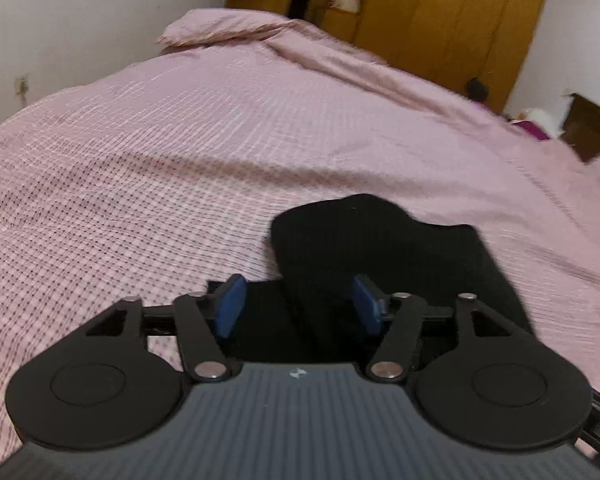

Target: Fold small clothes

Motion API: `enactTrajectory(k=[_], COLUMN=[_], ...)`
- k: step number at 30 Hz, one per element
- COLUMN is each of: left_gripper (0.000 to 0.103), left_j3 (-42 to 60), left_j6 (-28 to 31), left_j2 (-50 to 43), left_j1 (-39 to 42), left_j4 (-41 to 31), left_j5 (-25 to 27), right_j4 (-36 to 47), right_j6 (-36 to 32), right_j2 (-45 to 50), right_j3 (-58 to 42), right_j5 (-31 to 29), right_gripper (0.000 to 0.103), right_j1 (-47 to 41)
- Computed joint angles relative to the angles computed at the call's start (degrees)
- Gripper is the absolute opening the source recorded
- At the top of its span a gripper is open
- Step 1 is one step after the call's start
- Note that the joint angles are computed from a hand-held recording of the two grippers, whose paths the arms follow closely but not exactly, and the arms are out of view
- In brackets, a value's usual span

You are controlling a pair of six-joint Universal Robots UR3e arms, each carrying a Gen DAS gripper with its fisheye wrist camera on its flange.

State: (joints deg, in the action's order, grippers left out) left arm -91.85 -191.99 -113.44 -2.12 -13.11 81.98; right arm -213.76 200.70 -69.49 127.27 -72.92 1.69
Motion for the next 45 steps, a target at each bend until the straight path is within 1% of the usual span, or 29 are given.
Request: enactTrajectory(k=[2, 3, 6, 8, 11, 13, 15, 16, 17, 18, 20, 21, 22, 23, 24, 25, 26, 27, 29, 30, 33, 34, 36, 37, 40, 42, 43, 44, 45], left_gripper=[0.073, 0.073, 0.073, 0.073, 0.073, 0.071, 0.07, 0.068, 0.064, 0.063, 0.056, 0.054, 0.043, 0.019, 0.01, 0.009, 0.008, 0.008, 0.008, 0.008, 0.008, 0.008, 0.009, 0.009, 0.009, 0.015, 0.026, 0.043, 0.052], left_j3=[-3.5, -4.4, -7.0, -9.3, -14.0, -16.5, -19.9, -21.0, -21.7, -21.9, -20.4, -19.8, -19.3, -19.2, -19.8, -20.9, -22.9, -24.9, -27.2, -27.5, -25.2, -25.0, -24.5, -23.9, -23.2, -23.8, -23.5, -23.1, -22.0], left_j6=[1.4, 2.4, 3.5, 2.8, 0.4, 0.1, 1.6, 2.6, 3.7, 4.5, 5.2, 4.7, 3.9, 2.7, 1.3, -0.3, -1.9, -2.9, -3.6, -2.9, -1.8, -1.9, -1.3, -1.0, -1.4, -1.9, -2.1, -2.4, -2.7], left_j2=[2.5, 3.2, 4.4, 4.5, 6.3, 8.2, 10.2, 10.9, 11.5, 11.8, 11.2, 10.4, 9.5, 8.8, 8.8, 9.3, 10.2, 11.9, 14.6, 14.8, 10.9, 9.6, 8.0, 7.7, 8.8, 10.7, 11.7, 12.5, 12.7], left_j1=[-0.5, -1.3, -3.9, -4.2, -2.2, -0.7, 1.0, 1.4, 1.6, 1.6, 1.6, 1.4, 1.4, 2.0, 2.9, 4.1, 5.2, 5.3, 5.3, 5.6, 4.1, 3.5, 2.2, 1.8, 1.7, 2.6, 3.0, 3.1, 2.9], left_j4=[2.0, 2.2, 1.5, 2.2, 4.8, 7.1, 12.1, 13.7, 14.8, 15.2, 13.6, 13.0, 13.0, 13.2, 13.6, 14.6, 17.6, 19.9, 20.6, 19.4, 14.0, 14.3, 15.6, 15.2, 13.4, 12.8, 11.8, 10.8, 9.8], left_j5=[-0.1, 1.1, 7.2, 9.5, 8.2, 5.0, 0.4, -1.2, -2.5, -3.6, -5.5, -5.5, -5.6, -6.8, -8.6, -10.9, -12.5, -11.9, -9.4, -8.9, -5.0, -3.8, -1.7, -0.9, -1.1, -2.6, -3.0, -2.9, -2.6], right_j4=[0.2, 0.3, 0.5, 0.5, -0.1, -0.4, -0.6, -0.7, -0.8, -0.9, -1.1, -1.2, -1.2, -1.1, -1.1, -0.9, -0.6, -0.5, -1.4, -1.9, -1.3, -1.1, -0.4, -0.2, -0.1, 0.3, 0.3, 0.1, -0.3], right_j6=[-0.2, -0.4, -0.4, -0.5, -1.6, -1.6, -1.2, -1.0, -0.9, -1.0, -1.2, -1.3, -1.4, -1.5, -1.6, -1.6, -1.6, -1.5, -1.6, -1.6, -1.6, -1.7, -2.1, -1.9, -0.9, -0.6, -0.4, 0.0, 0.6], right_j2=[-0.3, -0.4, -0.8, -1.6, -2.3, -2.5, -2.9, -3.3, -3.6, -4.1, -4.9, -5.2, -5.4, -5.7, -5.7, -5.9, -6.1, -6.4, -6.6, -6.5, -5.1, -4.4, -3.5, -3.3, -3.9, -5.1, -5.6, -6.0, -6.1], right_j3=[0.1, 0.1, 0.5, 1.5, 3.2, 3.9, 4.6, 5.0, 5.3, 5.7, 6.6, 6.9, 7.2, 7.4, 7.5, 7.7, 7.8, 7.9, 8.4, 8.5, 7.8, 7.4, 7.0, 7.0, 7.9, 8.3, 8.5, 8.7, 8.6], right_j5=[-1.1, -1.6, -2.0, -1.3, -0.3, -0.8, -0.9, -0.7, -0.5, -0.4, -0.2, -0.3, -0.4, -0.3, -0.4, -0.5, -0.4, -0.4, -0.1, 0.4, 1.1, 0.5, -0.1, 0.1, 1.8, 2.5, 2.5, 2.0, 1.3], right_gripper=[0.054, 0.054, 0.054, 0.054, 0.054, 0.054, 0.054, 0.054, 0.054, 0.054, 0.054, 0.054, 0.054, 0.054, 0.054, 0.054, 0.054, 0.054, 0.054, 0.054, 0.053, 0.053, 0.058, 0.059, 0.06, 0.06, 0.06, 0.061, 0.067], right_j1=[0.8, 1.1, 1.4, 1.0, 0.7, 0.9, 0.9, 0.7, 0.6, 0.5, 0.4, 0.5, 0.6, 0.5, 0.6, 0.6, 0.4, 0.3, 0.1, -0.1, 0.2, 0.9, 1.5, 1.4, 0.2, -0.5, -0.6, -0.7, -0.6])
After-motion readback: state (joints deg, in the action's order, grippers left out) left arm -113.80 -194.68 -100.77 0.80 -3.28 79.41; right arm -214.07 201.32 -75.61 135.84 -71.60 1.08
